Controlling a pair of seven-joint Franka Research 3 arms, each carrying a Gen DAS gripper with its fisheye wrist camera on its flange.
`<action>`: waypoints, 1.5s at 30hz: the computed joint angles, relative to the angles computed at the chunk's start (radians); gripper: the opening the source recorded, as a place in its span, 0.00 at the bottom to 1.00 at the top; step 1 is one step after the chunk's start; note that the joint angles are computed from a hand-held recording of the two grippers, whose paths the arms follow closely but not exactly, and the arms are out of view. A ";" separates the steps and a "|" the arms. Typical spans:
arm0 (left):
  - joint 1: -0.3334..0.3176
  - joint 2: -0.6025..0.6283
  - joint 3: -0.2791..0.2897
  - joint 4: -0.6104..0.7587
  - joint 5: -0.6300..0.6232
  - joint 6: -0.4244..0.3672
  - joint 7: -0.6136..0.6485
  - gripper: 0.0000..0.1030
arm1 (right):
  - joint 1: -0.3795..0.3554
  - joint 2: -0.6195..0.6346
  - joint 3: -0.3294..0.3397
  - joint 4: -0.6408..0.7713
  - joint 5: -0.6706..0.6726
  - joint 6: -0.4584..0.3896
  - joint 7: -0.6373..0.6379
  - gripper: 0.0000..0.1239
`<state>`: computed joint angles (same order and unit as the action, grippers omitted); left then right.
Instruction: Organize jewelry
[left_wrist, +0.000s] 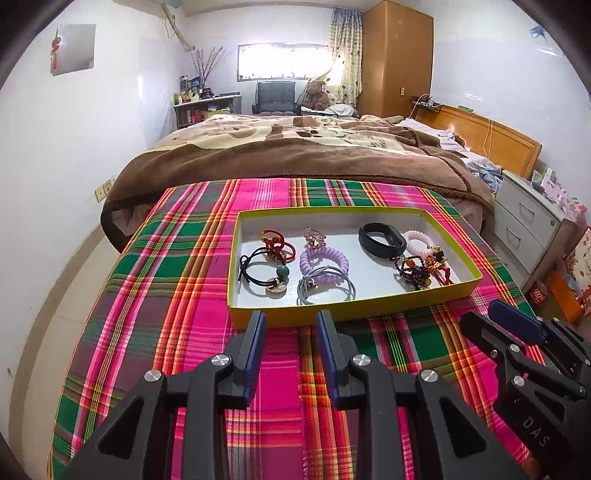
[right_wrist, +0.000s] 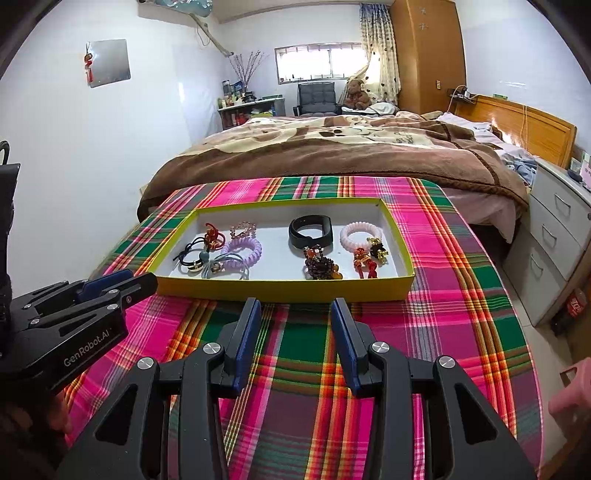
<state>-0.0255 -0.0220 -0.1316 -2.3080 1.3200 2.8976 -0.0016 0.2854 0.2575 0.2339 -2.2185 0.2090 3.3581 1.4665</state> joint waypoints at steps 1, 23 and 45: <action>-0.001 0.001 -0.001 0.000 -0.004 -0.002 0.005 0.27 | 0.002 0.000 -0.002 -0.001 0.000 0.001 0.000 0.32; 0.002 -0.004 0.000 -0.007 -0.018 0.007 0.012 0.27 | 0.035 0.003 -0.026 0.007 0.027 -0.003 -0.012 0.32; 0.006 0.000 0.002 -0.009 -0.027 0.015 0.027 0.27 | 0.030 0.003 -0.022 0.012 0.031 -0.015 -0.017 0.32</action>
<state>-0.0190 -0.0225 -0.1294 -2.3169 1.2925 2.9125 0.0253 0.3154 0.2601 0.2119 -2.2067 0.2398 3.3433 1.4495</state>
